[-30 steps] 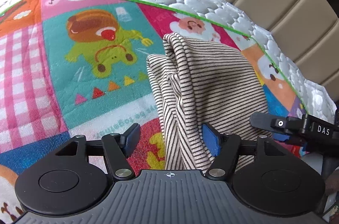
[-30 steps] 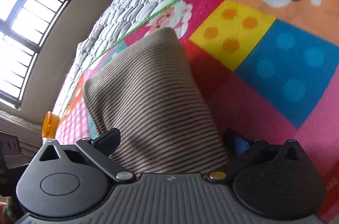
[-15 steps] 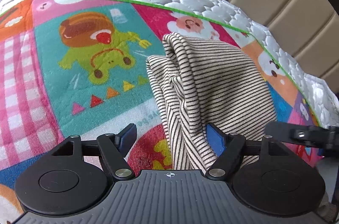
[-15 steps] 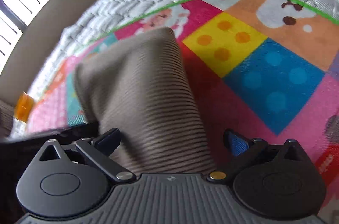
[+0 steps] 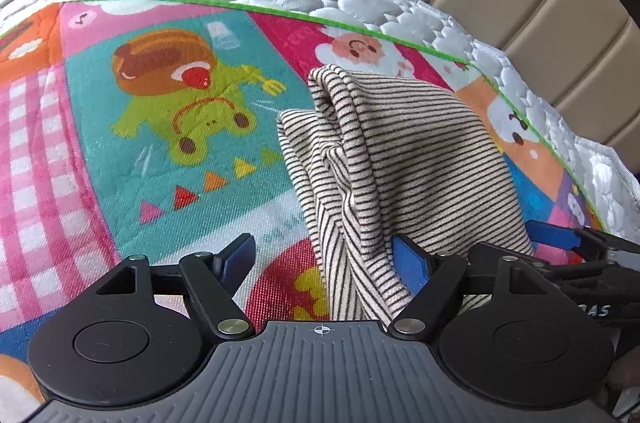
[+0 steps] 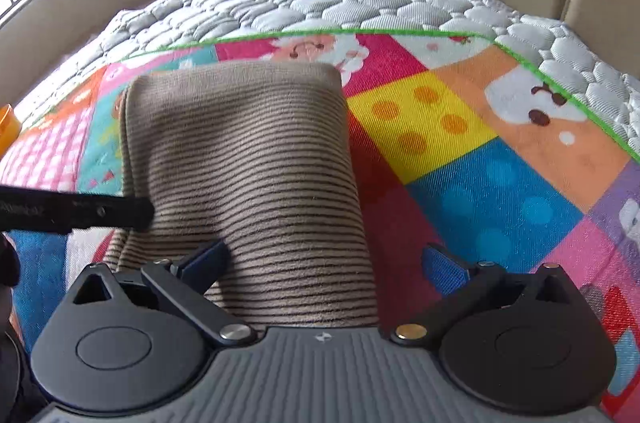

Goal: Fold clothes

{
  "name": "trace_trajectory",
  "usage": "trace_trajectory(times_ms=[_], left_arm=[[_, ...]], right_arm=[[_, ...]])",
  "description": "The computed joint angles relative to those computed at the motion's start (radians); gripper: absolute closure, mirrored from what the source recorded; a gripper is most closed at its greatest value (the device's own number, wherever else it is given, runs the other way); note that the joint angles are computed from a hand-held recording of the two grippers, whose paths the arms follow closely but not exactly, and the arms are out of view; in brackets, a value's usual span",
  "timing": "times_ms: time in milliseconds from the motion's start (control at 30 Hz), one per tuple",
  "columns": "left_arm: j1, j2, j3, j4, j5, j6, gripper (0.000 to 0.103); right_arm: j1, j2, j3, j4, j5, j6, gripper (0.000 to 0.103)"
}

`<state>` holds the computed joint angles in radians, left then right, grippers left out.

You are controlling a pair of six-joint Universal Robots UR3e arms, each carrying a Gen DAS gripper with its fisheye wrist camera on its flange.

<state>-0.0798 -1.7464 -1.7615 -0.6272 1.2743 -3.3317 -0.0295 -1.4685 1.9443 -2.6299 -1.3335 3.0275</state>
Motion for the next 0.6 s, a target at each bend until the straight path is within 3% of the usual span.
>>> trace_trajectory(times_ms=[133, 333, 467, 533, 600], left_arm=[[0.002, 0.013, -0.001, 0.025, -0.003, -0.019, 0.028], [0.052, -0.005, 0.012, 0.146, -0.039, -0.141, 0.033], [0.012, -0.114, 0.117, 0.136, 0.040, -0.112, 0.032], [-0.005, -0.142, 0.133, 0.138, 0.083, -0.072, 0.031], [-0.007, -0.147, 0.124, 0.153, 0.094, -0.034, 0.030]], right_arm=[[-0.013, 0.011, -0.008, 0.018, 0.024, 0.027, 0.000], [0.036, 0.009, 0.000, -0.027, -0.033, -0.008, 0.000], [0.019, -0.042, 0.002, -0.032, -0.004, -0.039, 0.000], [-0.027, -0.066, -0.023, -0.036, 0.077, -0.008, 0.000], [-0.047, -0.026, -0.106, -0.046, 0.084, 0.046, 0.000]])
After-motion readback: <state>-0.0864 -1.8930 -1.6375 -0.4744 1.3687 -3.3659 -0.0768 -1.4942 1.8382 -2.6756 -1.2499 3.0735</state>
